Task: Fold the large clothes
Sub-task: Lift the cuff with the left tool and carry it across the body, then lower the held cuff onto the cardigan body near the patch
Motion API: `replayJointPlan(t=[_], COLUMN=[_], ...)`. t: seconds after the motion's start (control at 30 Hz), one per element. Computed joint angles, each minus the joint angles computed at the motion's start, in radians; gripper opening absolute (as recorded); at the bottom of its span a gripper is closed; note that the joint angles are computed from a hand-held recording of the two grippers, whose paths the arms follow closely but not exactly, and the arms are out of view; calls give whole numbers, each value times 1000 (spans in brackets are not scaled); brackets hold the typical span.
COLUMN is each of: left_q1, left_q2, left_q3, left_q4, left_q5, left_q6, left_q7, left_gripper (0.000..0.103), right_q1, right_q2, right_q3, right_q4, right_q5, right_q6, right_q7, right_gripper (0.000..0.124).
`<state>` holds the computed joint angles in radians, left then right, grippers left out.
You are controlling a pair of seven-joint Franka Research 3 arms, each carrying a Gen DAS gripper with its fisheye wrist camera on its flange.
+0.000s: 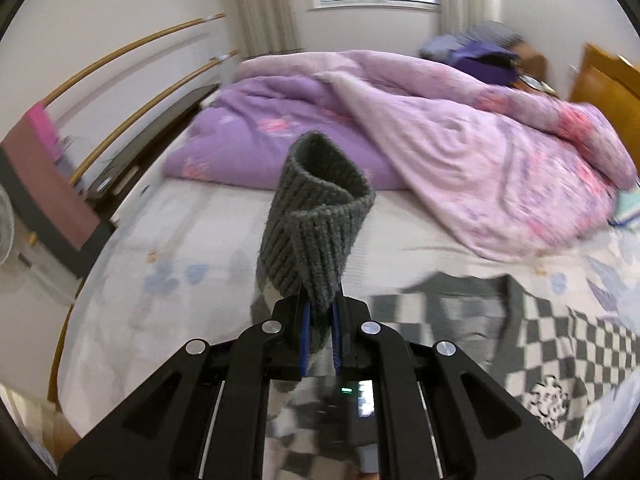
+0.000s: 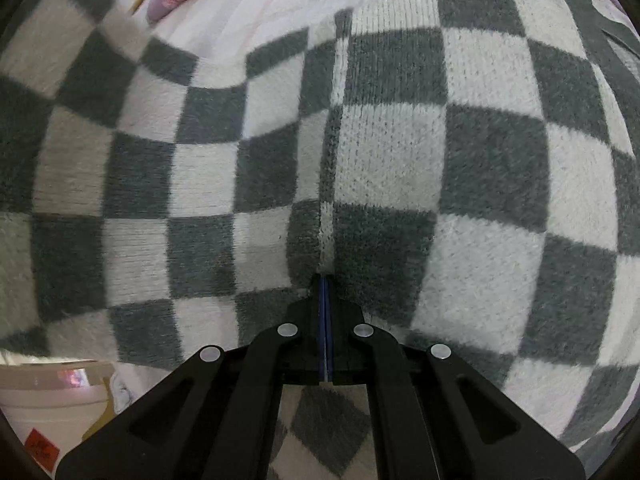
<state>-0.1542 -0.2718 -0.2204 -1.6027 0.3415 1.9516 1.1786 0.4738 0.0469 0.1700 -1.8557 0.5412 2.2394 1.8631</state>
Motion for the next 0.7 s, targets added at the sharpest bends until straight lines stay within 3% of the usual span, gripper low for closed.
replayJointPlan(t=[0.17,0.37,0.53,0.7], left_q1=[-63,-157,-236,-298], left_q2=[78,150,223,272], left_q3=[-68,-112,-133,-145], left_q4=[39,4,-45,-104], left_q5=[8,39,51,100], left_q6=[-13,-1,-11,17], left_q7=[-37,-65,-79,-107], left_gripper=[9,9,9,9], right_q1=[-57,-173,-327,-428], right_q2=[-164,-482,-749,-905], right_q3=[-53,-128,-127,-148], right_q4=[-195,-503,-681,-737], right_q5=[123,119,-61,-168], right_q6=[39,45,-79,-209], right_q7=[-10,92,286,379], right_gripper=[0,0,0,1])
